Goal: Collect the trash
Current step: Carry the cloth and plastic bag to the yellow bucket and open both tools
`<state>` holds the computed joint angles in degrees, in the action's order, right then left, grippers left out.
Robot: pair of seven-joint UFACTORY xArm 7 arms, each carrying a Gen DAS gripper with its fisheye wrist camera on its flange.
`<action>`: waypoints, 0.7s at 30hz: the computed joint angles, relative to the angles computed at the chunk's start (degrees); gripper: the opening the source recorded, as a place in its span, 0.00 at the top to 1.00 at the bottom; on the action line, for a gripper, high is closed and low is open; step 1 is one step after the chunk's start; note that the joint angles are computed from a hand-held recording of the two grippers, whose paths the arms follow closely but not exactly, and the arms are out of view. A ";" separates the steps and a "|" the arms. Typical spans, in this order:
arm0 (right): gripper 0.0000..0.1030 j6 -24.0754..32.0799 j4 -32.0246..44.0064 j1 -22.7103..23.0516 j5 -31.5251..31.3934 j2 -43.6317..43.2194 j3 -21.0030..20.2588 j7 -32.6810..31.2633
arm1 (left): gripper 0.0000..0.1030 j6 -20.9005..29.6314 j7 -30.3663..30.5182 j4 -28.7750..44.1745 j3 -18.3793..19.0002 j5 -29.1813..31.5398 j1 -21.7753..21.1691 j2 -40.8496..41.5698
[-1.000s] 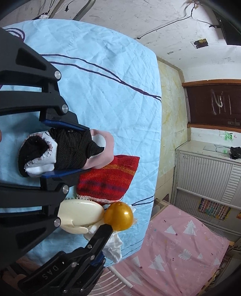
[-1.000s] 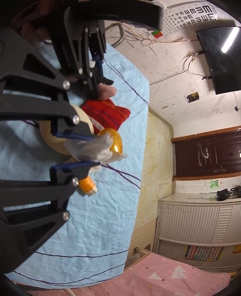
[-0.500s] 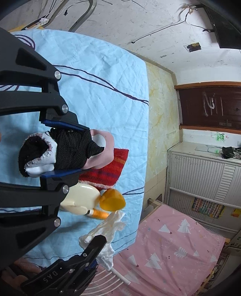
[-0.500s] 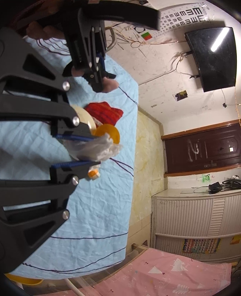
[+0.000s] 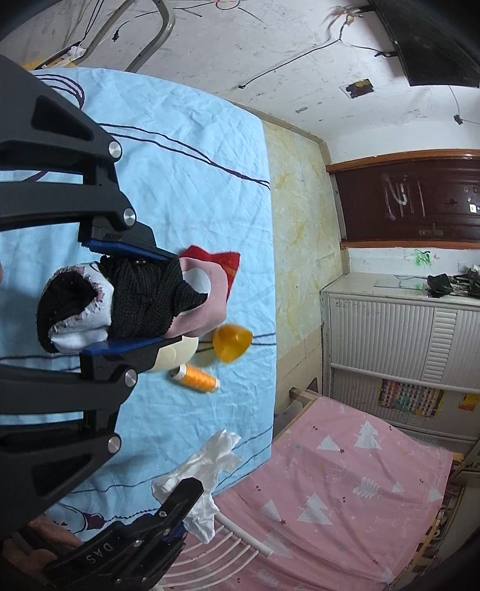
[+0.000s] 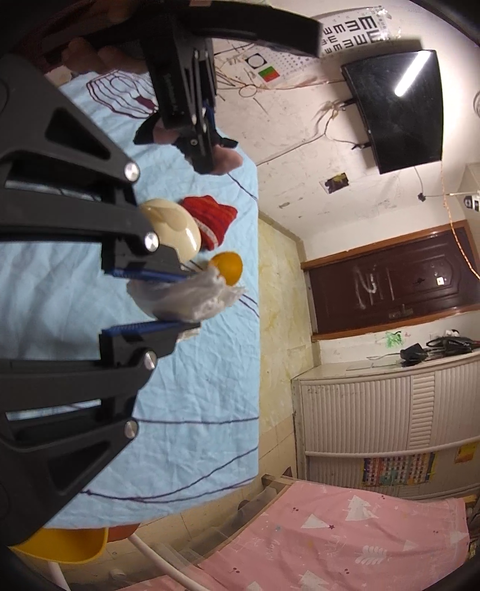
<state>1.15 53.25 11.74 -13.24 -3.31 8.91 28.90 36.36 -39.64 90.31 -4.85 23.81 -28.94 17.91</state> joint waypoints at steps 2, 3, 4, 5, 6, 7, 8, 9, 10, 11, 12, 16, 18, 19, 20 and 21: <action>0.83 -1.06 -1.93 -0.01 1.55 -1.55 -0.72 -0.94 | 0.73 0.69 -0.31 0.96 -0.10 0.82 -0.87 0.25; 0.83 -1.59 -2.95 0.14 2.80 -2.36 -1.18 -1.77 | 0.73 1.02 -0.43 1.61 -0.17 1.19 -1.31 0.49; 0.83 -2.26 -4.18 0.64 4.64 -3.29 -2.01 -3.04 | 0.73 1.33 -0.54 2.15 -0.25 1.46 -1.74 0.68; 0.83 -2.61 -4.98 0.20 5.19 -3.94 -1.77 -3.27 | 0.73 1.72 -0.20 3.21 -0.34 1.42 -1.90 1.30; 0.83 -3.01 -5.99 -0.40 5.60 -4.79 -1.58 -3.42 | 0.73 2.09 -0.31 3.92 -0.34 1.66 -2.40 1.66; 0.83 -3.39 -6.99 -0.94 6.00 -5.64 -1.34 -3.55 | 0.73 2.50 -0.38 4.67 -0.37 1.96 -2.97 2.03; 0.83 -3.91 -8.35 -0.83 7.00 -6.77 -1.94 -4.17 | 0.73 2.96 -0.23 5.59 -0.45 2.17 -3.53 2.53; 0.83 -4.23 -9.12 -1.37 7.49 -7.39 -1.65 -4.30 | 0.73 3.41 -0.04 6.50 -0.54 2.42 -4.16 3.03; 0.83 -4.72 -10.36 -1.88 8.10 -8.40 -1.70 -4.43 | 0.73 3.50 0.16 6.96 -0.50 2.53 -4.53 3.37; 0.83 -4.98 -11.03 -1.97 8.77 -8.97 -1.91 -4.76 | 0.73 3.94 0.38 8.03 -0.53 2.69 -5.12 4.06; 0.83 -5.35 -12.08 -1.77 9.59 -9.84 -2.56 -5.21 | 0.73 4.29 0.62 8.91 -0.51 2.73 -5.63 4.65; 0.83 -6.52 -15.86 -1.52 12.05 -13.09 -4.43 -6.81 | 0.73 6.05 1.66 13.00 -0.45 2.60 -7.97 7.43; 0.83 -7.20 -18.06 -0.72 13.29 -15.02 -6.21 -7.63 | 0.73 6.81 2.42 15.25 -0.38 2.38 -9.18 8.92; 0.83 -7.46 -18.76 -1.01 13.69 -15.62 -6.28 -7.84 | 0.73 7.18 2.65 16.24 -0.22 2.34 -9.78 9.55; 0.83 -7.61 -19.67 -1.88 14.04 -16.58 -5.92 -7.83 | 0.73 7.64 2.98 17.49 -0.14 2.29 -10.47 10.34; 0.83 -7.86 -20.71 -2.48 14.35 -17.59 -5.95 -7.89 | 0.73 8.00 3.27 18.55 -0.03 2.16 -11.04 11.01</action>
<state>-6.70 32.53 9.25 1.12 -20.89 2.96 21.01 44.36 -36.37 108.86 -4.88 25.97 -39.98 28.92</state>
